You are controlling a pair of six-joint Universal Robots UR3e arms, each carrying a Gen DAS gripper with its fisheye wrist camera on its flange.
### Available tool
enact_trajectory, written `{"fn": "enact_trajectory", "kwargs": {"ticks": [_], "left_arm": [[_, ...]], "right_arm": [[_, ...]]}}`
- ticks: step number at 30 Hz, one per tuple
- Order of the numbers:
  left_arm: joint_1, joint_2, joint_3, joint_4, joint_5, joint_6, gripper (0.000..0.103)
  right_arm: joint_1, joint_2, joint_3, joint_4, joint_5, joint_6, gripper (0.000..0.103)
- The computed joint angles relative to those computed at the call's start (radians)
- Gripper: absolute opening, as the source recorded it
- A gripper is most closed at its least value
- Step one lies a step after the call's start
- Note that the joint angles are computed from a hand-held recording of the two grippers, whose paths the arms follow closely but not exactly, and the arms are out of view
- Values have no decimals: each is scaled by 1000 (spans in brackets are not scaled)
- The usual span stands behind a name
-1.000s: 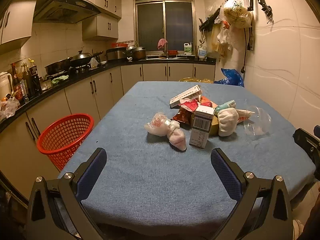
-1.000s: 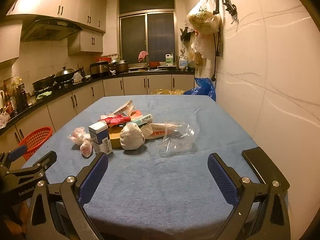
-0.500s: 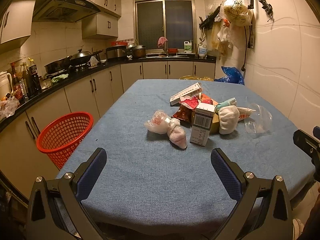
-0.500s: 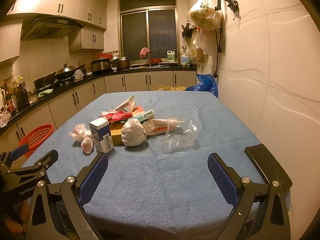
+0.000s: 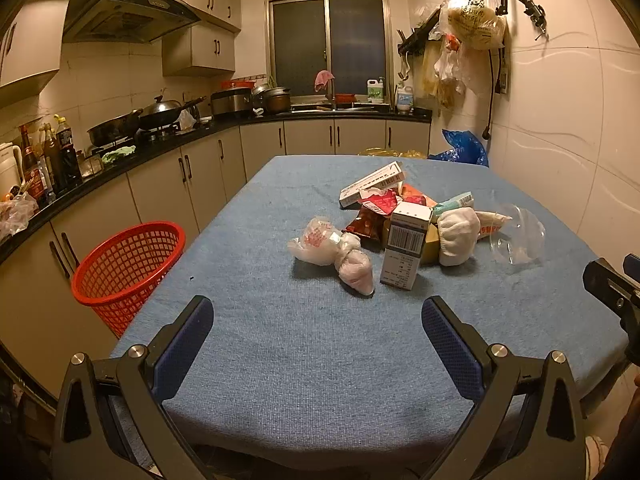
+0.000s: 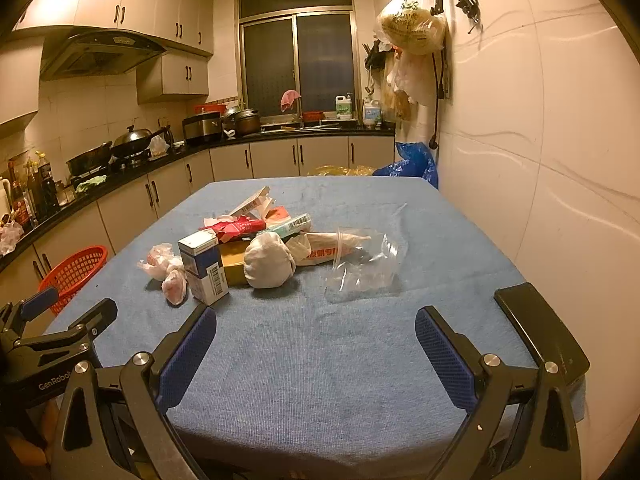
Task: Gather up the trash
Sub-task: 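Grasp the white plastic bags with the left tool while the right tool grasps the clear cup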
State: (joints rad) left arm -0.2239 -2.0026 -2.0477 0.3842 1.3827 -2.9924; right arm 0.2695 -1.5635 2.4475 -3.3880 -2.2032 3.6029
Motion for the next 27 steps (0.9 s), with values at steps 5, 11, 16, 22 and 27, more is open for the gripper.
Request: {"fn": "enact_trajectory", "kwargs": {"ticks": [5,11,16,22,27], "left_arm": [[22,-2,22,-31,-23,15,103],[110,-18,211,-352,-154,28,103],[119,-124,489,-638,-205,15,90],[78,-350,947,-1013,-245,-6,74],[29,-546,1301,-1211,-196,-59,73]], "right_arm": [[-22,-2,5,-1,37,-7,101],[-97,-33,34,-11,124,-40,98],[-205,-78,65,-2,272,-71,96],[-363,-182,108,37,432,-119,87],[-459,-246,131,70,479,-133,87]]}}
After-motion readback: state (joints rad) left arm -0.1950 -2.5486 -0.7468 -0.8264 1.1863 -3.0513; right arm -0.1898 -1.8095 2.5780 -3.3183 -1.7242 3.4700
